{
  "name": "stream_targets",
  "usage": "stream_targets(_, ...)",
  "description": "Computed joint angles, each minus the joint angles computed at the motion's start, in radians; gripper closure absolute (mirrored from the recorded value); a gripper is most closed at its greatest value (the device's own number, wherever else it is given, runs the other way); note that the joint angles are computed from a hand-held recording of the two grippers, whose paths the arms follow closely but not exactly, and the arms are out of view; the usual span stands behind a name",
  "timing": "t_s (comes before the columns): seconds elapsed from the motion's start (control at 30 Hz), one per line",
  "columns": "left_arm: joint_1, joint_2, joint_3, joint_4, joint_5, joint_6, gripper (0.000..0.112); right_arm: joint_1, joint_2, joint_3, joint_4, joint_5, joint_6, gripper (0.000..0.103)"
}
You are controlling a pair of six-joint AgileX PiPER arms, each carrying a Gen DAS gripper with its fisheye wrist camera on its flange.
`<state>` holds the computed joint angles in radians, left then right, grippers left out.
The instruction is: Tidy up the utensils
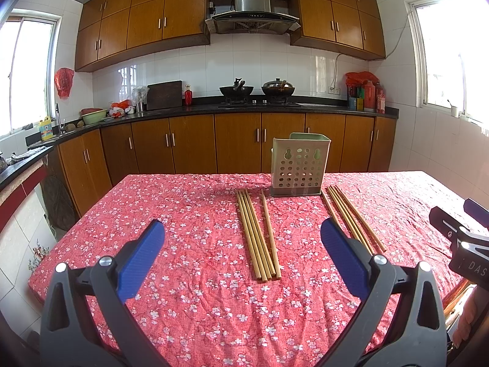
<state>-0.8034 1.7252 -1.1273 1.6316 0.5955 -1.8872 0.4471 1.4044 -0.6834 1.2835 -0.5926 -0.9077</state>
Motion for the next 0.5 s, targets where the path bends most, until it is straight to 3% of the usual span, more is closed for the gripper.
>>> stream_targets(0.5, 0.007, 0.018, -0.005, -0.001, -0.006, -0.004, 0.013, -0.01, 0.012, -0.013, 0.007, 0.015, -0.001, 0.002)
